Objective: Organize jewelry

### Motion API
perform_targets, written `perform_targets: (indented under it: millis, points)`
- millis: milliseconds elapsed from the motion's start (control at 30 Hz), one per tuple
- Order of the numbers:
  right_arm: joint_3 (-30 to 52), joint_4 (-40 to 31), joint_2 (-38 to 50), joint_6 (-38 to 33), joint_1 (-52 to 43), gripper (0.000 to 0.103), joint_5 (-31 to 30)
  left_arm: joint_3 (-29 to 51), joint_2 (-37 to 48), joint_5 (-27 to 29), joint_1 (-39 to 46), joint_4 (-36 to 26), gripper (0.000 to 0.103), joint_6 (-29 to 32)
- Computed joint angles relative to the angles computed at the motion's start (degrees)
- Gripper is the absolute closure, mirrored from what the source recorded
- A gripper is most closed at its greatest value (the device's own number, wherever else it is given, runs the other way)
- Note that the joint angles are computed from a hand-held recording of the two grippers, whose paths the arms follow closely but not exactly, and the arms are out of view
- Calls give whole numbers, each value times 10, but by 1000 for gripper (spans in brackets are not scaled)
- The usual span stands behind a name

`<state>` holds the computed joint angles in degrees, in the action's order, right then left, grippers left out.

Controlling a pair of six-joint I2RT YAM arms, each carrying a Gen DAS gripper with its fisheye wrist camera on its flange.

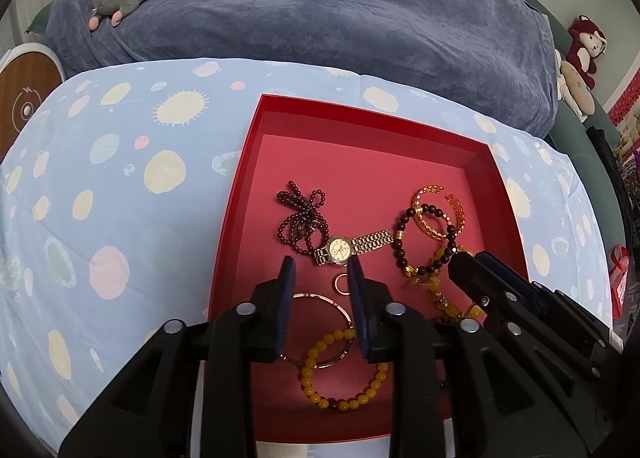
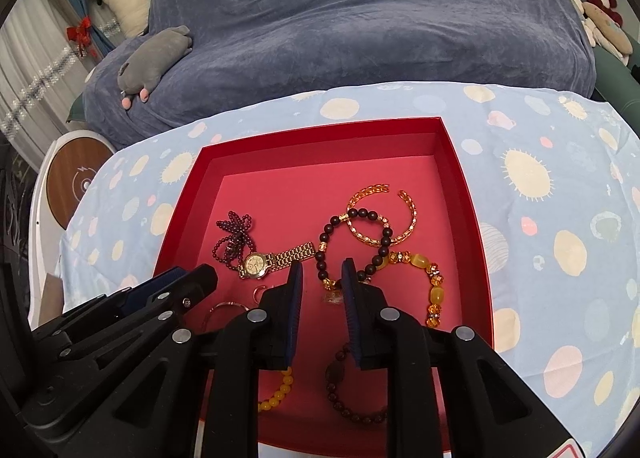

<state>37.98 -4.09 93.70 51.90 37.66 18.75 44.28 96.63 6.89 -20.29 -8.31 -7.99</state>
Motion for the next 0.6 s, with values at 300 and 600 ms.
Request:
perform_targets:
  millis: [300,600]
  points:
    - [1,-43,-29,25,31,81,23,-25,-43,3,6,-11,71,1]
    - [1,-131,-76,101,104,67,78,-77,-136,11,13,-42,71,5]
